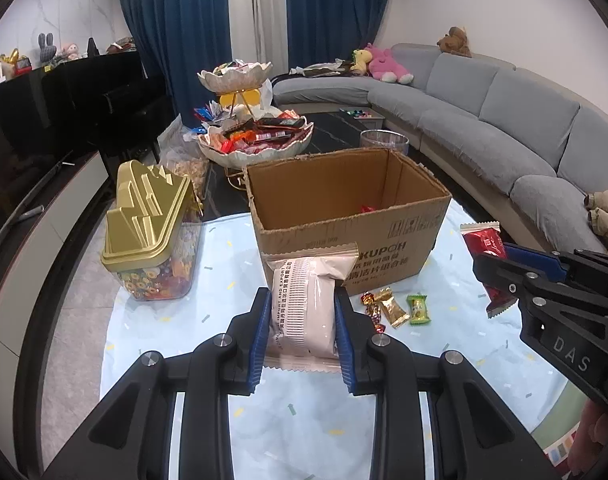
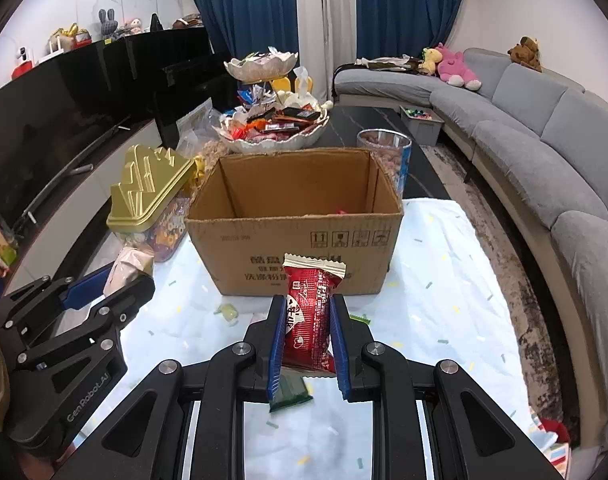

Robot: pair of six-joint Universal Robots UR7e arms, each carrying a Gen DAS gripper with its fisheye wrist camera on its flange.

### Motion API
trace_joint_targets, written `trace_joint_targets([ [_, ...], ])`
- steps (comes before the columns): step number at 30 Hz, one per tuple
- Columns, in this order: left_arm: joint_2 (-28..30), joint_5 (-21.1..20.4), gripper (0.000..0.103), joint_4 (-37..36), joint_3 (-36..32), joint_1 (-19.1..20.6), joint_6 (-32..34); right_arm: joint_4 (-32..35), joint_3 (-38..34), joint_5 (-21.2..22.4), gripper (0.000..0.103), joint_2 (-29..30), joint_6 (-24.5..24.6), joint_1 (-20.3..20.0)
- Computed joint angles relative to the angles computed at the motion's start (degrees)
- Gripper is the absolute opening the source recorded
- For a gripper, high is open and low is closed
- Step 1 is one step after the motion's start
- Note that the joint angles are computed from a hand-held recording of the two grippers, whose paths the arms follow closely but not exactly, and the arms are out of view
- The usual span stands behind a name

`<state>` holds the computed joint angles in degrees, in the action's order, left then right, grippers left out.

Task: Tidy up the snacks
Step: 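Lift the wafer pack and red candy and carry them over the cardboard box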

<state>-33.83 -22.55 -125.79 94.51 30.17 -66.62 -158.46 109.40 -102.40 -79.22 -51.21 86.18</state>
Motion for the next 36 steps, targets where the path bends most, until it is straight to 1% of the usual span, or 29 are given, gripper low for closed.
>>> trace_joint_targets([
  [4, 0.05, 0.30, 0.031, 1.05, -0.73, -0.14, -0.98, -0.05, -0.36, 0.13, 0.023, -0.09, 0.24, 0.23],
  [10, -0.69, 1.06, 0.031, 6.54, -2.35, -0.17, -5.38, -0.12, -1.01, 0.63, 0.023, 0.03, 0.48, 0.83],
  [11, -0.87, 1.14, 0.031, 6.57, -2.39, -0.11, -5.50, -0.23, -1.08, 0.70, 0.023, 0.09, 0.48, 0.95],
  [27, -0.70, 2.48, 0.031, 6.15, -5.05, 0.97, -4.54, -0.19, -3.78, 1.10, 0.023, 1.78, 0.76, 2.44],
  [36, -0.08, 3.75, 0.031, 3.93, -6.99, 2.11, -1.38, -1.03, -5.99, 1.49, 0.023, 3.62, 0.82, 3.10],
])
